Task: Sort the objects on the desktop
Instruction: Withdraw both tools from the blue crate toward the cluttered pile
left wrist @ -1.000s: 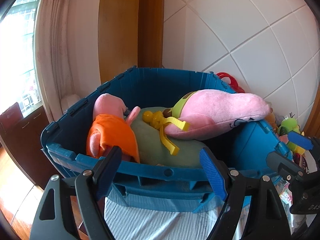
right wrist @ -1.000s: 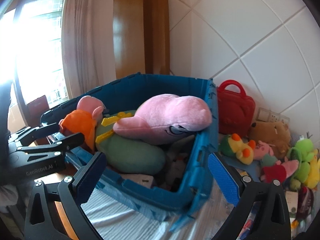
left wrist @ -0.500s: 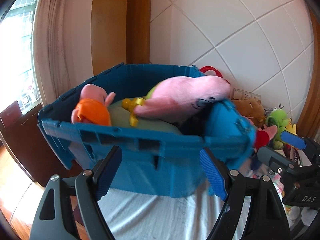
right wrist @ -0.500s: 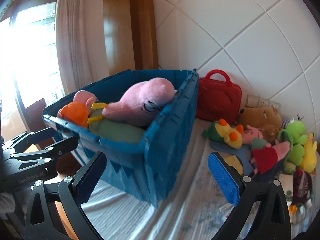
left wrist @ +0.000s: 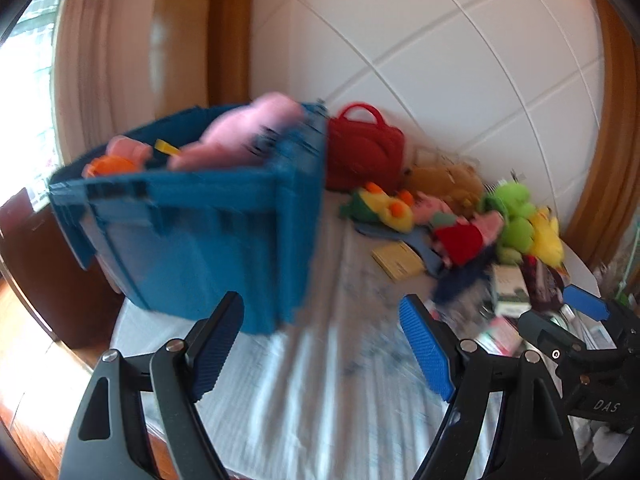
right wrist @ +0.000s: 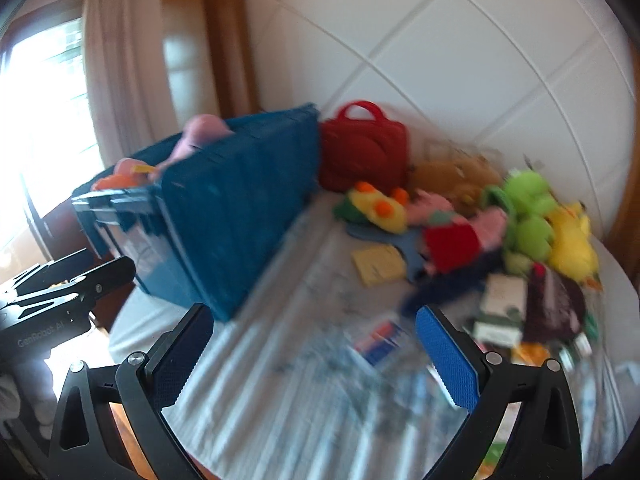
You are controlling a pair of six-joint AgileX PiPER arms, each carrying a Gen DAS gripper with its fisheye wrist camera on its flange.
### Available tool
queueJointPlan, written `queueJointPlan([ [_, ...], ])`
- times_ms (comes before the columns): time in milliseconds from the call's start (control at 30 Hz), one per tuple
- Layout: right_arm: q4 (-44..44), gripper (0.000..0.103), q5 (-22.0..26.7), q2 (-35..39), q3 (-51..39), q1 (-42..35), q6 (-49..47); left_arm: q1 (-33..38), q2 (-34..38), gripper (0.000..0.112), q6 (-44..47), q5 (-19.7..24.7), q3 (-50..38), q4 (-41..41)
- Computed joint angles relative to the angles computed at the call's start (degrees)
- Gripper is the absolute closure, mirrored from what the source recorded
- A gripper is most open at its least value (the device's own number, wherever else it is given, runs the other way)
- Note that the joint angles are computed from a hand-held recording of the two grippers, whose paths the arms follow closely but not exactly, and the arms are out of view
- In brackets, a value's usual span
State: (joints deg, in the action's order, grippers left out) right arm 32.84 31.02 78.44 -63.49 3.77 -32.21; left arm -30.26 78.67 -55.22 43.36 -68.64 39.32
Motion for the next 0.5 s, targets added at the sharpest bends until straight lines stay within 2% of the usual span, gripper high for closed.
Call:
queueJointPlan([
  [133,6.40,0.000,5.47,0.04,2.11,-10.76,-8.92,-7.08,6.58,0.032,-2.09,3.21,-5.15,0.31],
  [267,11.40,0.000,8.53,1.31,2.46,-19.72,-15.42,-9.80,14.19,0.032,0.89,3.32,-12.15,-2.28],
  [367,11.48,0.000,9.92,3.57,0.76,-25.11,-16.31,-10.07,20.94,0.032,5.67,1.43,-18.61,-7.25],
  [500,5.53,0.000,9.55,8.85,-4.44,-28.64,-11.54,-9.77,31.29,0.032,14.99,0.77,-30.80,-15.78],
])
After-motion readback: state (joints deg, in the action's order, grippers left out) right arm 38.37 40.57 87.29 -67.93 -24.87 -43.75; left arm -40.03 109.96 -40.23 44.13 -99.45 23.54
